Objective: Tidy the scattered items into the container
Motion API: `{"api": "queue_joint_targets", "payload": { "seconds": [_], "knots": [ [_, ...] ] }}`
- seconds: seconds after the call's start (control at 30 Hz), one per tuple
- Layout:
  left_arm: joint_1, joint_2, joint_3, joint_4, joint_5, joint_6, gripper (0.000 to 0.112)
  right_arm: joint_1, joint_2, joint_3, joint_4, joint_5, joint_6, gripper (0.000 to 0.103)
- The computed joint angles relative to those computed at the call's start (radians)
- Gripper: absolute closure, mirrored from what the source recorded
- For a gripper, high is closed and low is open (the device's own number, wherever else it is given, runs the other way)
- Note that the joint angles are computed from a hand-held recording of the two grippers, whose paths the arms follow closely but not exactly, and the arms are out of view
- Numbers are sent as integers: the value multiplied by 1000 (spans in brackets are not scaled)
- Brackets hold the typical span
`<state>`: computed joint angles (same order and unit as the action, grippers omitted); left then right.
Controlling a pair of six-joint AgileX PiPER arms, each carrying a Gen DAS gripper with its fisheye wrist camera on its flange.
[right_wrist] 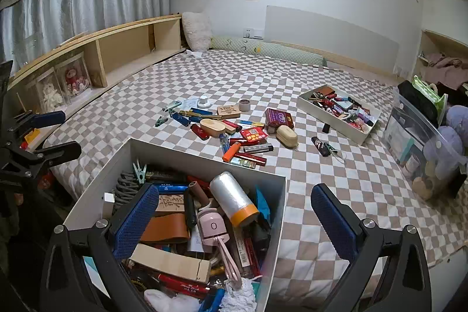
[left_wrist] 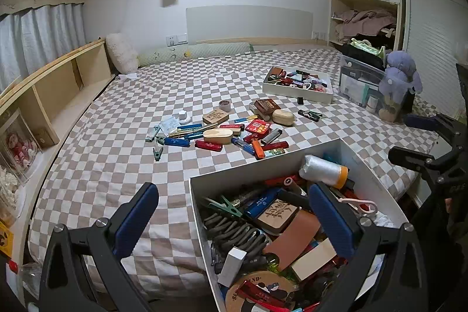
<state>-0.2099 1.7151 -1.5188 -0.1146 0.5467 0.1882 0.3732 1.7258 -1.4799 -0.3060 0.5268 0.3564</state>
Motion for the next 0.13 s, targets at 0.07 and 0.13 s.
{"api": "queue_joint_targets", "payload": {
  "seconds": [0.07, 0.13],
  "knots": [
    [0, 0, 0, 8, -3, -8, 9, -1, 0, -1, 7, 0, -7, 0],
    [-6, 2, 0, 34, -7, -34, 9, 0, 0, -1, 5, 1, -8, 0]
  ]
}}
